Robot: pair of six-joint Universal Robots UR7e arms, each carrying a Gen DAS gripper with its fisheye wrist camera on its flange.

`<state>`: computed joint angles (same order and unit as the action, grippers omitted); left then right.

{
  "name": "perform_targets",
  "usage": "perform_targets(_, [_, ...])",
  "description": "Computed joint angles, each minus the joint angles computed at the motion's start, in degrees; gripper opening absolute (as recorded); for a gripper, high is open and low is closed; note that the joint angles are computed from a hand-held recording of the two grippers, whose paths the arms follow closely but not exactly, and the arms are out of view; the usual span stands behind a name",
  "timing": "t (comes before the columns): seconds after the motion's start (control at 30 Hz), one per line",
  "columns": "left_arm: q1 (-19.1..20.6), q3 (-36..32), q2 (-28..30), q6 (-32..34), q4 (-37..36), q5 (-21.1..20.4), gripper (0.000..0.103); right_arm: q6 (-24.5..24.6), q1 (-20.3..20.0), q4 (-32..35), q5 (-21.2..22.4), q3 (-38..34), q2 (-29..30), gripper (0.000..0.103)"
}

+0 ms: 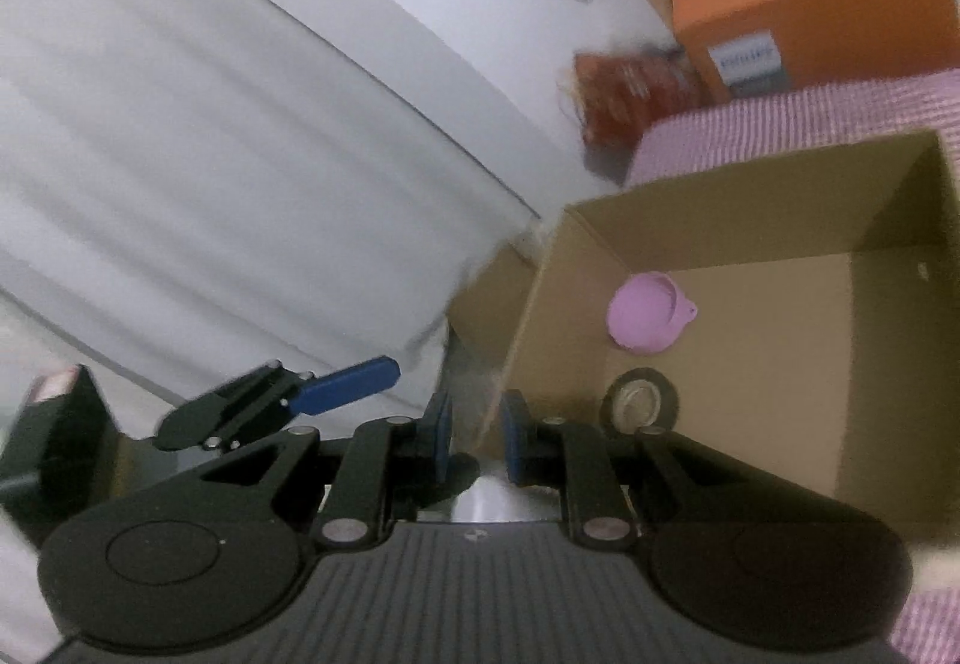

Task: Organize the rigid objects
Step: 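Open the right tool to release the tape roll into the box, then move the right tool back to the green glue stick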

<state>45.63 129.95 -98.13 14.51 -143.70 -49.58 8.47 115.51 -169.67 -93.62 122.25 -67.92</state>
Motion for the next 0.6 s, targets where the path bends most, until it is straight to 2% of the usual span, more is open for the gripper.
perform_targets(0.17, [-2.7,5.6,-6.9,-2.3,-1.3,-2.4,0.079,0.5,1.9,-6.6,-0.3,9.4,-8.5,0.020])
perform_targets(0.33, [-3.6,10.9,-11.6,-5.4,-1.0,-5.6,0.079,3.7,4.7,-12.5,-5.7,18.4,-14.3,0.020])
perform_targets(0.43, [-2.9,13.9,-12.5,-6.2,-2.0,-8.4,0.079,5.8,6.2,-15.8,-10.5,22.7,-15.2,0.020])
perform_targets(0.6, [0.6,16.6,-7.6,-5.7,-5.8,-12.6,0.079,9.4,4.8,-21.1,-15.2,27.6,-12.0,0.020])
